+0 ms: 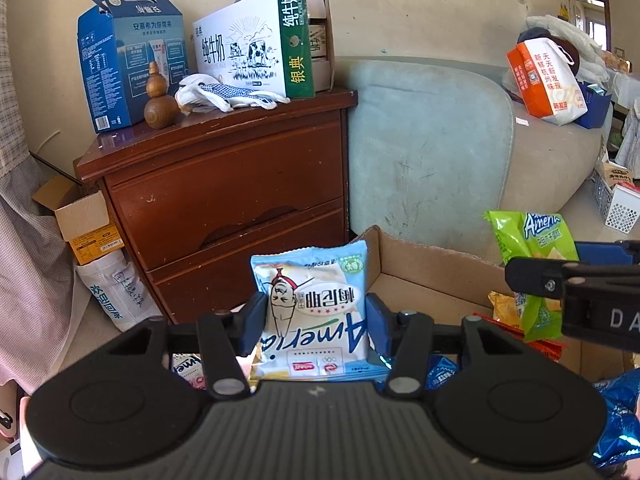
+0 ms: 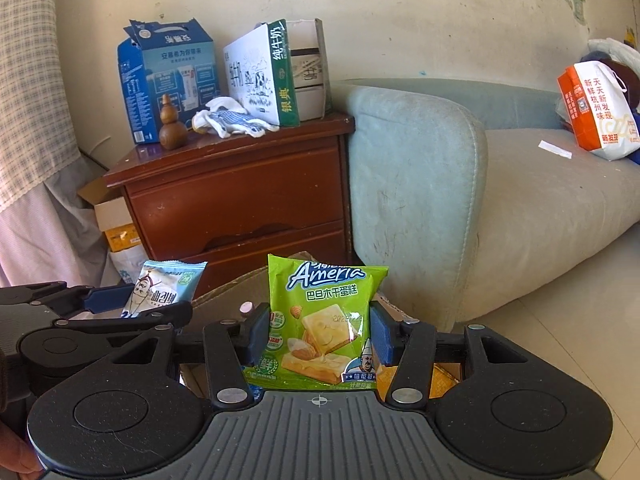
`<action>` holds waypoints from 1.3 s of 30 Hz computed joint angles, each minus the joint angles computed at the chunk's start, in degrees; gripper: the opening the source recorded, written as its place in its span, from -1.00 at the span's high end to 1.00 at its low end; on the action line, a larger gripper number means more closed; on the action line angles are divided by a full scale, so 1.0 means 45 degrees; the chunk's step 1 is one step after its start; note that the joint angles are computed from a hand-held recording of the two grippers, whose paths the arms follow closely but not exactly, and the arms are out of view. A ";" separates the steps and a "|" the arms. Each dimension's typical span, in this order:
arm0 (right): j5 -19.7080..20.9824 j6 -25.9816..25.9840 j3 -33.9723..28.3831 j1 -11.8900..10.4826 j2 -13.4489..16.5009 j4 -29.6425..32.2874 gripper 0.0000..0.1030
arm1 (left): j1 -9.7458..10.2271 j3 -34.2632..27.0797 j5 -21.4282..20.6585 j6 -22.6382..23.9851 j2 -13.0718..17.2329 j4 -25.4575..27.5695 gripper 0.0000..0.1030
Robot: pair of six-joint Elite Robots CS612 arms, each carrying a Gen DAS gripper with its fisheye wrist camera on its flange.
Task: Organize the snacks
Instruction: 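Open both tools to drop the packets into the box, then move both tools back toward the remaining packets on the table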
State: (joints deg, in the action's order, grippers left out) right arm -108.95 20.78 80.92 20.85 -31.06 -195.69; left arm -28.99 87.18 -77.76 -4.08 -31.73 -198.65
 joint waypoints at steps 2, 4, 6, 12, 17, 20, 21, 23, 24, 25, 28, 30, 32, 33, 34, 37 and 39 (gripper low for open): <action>-0.0350 0.0596 -0.0024 -0.0030 0.0016 0.0248 -0.02 | -0.0013 -0.0094 -0.0185 -0.0220 0.0075 0.0119 -0.10; -0.0333 0.1237 0.0031 -0.0095 -0.0022 0.0486 -0.04 | -0.0041 -0.0101 -0.0249 -0.0298 0.0105 0.0132 -0.45; -0.0057 0.1756 0.0107 -0.0186 -0.0076 0.0620 -0.16 | -0.0084 -0.0028 -0.0227 -0.0198 0.0097 -0.0119 -0.58; 0.0417 0.2369 0.0404 -0.0304 -0.0205 0.0168 -0.19 | 0.0064 0.0286 -0.0488 -0.1003 -0.0254 -0.0304 -0.73; 0.0800 0.2056 0.0427 -0.0279 -0.0237 -0.0089 -0.26 | 0.0146 0.0643 -0.0043 -0.0823 -0.0507 -0.0065 -0.74; 0.1163 0.1786 0.0336 -0.0247 -0.0227 -0.0007 -0.26 | 0.0243 0.0893 0.0107 -0.0879 -0.0652 0.0088 -0.74; 0.1266 0.1650 0.0310 -0.0232 -0.0222 0.0004 -0.26 | 0.0291 0.0970 0.0102 -0.0934 -0.0701 0.0159 -0.74; 0.1472 0.1206 0.0224 -0.0167 -0.0199 0.0004 -0.27 | 0.0385 0.1157 0.0123 -0.1037 -0.0815 0.0284 -0.74; 0.1574 0.1036 0.0184 -0.0139 -0.0183 -0.0026 -0.27 | 0.0428 0.1260 0.0169 -0.1067 -0.0867 0.0319 -0.74; 0.1758 0.0860 0.0136 -0.0113 -0.0166 -0.0066 -0.28 | 0.0472 0.1352 0.0238 -0.1091 -0.0915 0.0347 -0.74; 0.2238 0.0426 -0.0015 -0.0026 -0.0110 -0.0068 -0.31 | 0.0629 0.1592 0.0475 -0.1260 -0.1048 0.0446 -0.74; 0.2494 0.0068 -0.0120 0.0044 -0.0070 -0.0002 -0.32 | 0.0764 0.1699 0.0619 -0.1414 -0.1113 0.0584 -0.74; 0.2818 -0.0456 -0.0250 0.0123 -0.0008 0.0049 -0.32 | 0.0891 0.1769 0.0750 -0.1590 -0.1160 0.0764 -0.74; 0.2923 -0.0679 -0.0309 0.0159 0.0021 0.0088 -0.33 | 0.0943 0.1793 0.0776 -0.1644 -0.1170 0.0795 -0.74; 0.3038 -0.0896 -0.0364 0.0192 0.0049 0.0127 -0.33 | 0.1019 0.1829 0.0794 -0.1677 -0.1174 0.0787 -0.74; 0.3506 -0.1574 -0.0483 0.0272 0.0113 0.0226 -0.33 | 0.1160 0.1880 0.0981 -0.1603 -0.1158 0.0779 -0.74; 0.3708 -0.2019 -0.0589 0.0335 0.0167 0.0326 -0.33 | 0.1227 0.1916 0.1089 -0.1535 -0.1134 0.0798 -0.74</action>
State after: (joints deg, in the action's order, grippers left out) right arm -92.26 11.70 78.27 22.35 -30.31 -194.22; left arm -23.47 95.80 -72.86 -10.99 -36.83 -195.06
